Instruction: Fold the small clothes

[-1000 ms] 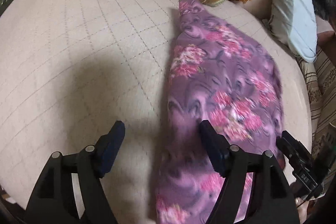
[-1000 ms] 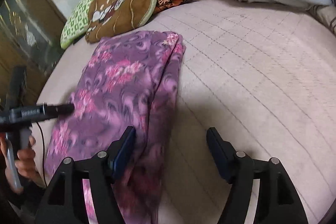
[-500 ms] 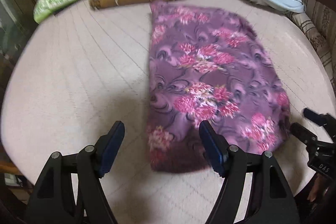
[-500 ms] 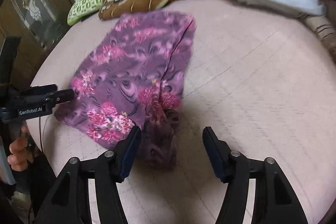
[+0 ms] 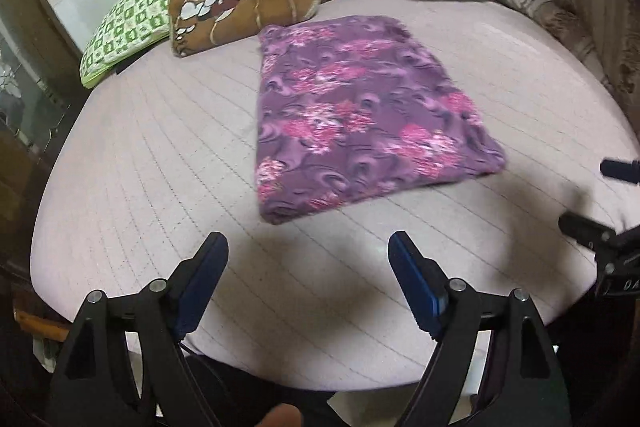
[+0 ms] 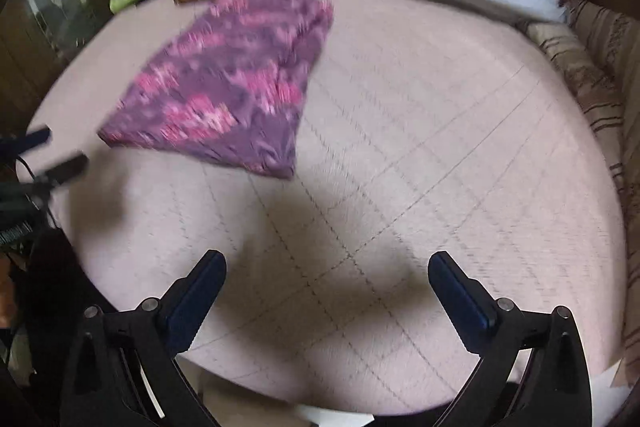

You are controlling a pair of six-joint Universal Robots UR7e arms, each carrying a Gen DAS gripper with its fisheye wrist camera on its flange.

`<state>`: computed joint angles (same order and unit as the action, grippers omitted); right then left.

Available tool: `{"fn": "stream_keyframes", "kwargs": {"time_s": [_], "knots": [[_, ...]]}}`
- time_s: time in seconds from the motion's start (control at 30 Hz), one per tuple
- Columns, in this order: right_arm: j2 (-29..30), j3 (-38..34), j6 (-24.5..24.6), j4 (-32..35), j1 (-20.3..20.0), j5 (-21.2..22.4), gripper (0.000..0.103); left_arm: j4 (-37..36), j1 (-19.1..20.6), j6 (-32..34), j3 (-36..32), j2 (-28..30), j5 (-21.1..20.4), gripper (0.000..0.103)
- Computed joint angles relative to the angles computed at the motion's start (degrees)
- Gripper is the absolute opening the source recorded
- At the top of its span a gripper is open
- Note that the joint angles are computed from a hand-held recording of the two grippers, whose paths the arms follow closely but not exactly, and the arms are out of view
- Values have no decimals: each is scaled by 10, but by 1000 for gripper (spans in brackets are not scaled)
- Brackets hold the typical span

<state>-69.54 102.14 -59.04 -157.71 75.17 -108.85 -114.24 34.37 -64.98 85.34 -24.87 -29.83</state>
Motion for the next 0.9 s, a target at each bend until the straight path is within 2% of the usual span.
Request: {"fn": "stream_keyframes", "kwargs": {"time_s": [0.13,0.27,0.5,0.67,0.9], "knots": [[-17,27,-31,-62,11,-5,103,-40,-8,41,5,4,-10,83],[-25,35,-59,-93,19,0,103,-35,-10,38,4,6,-13,83],[-29,41,-47,-127,24,11,103,-31,-14,27,17,-5,-10,83],[-34,40,-39,-128,26,13,103,-46,-14,24,26,-14,-12,83],[-35,43,-35,-140,31,10,103,-107,-19,52,35,-18,-18,83]]}}
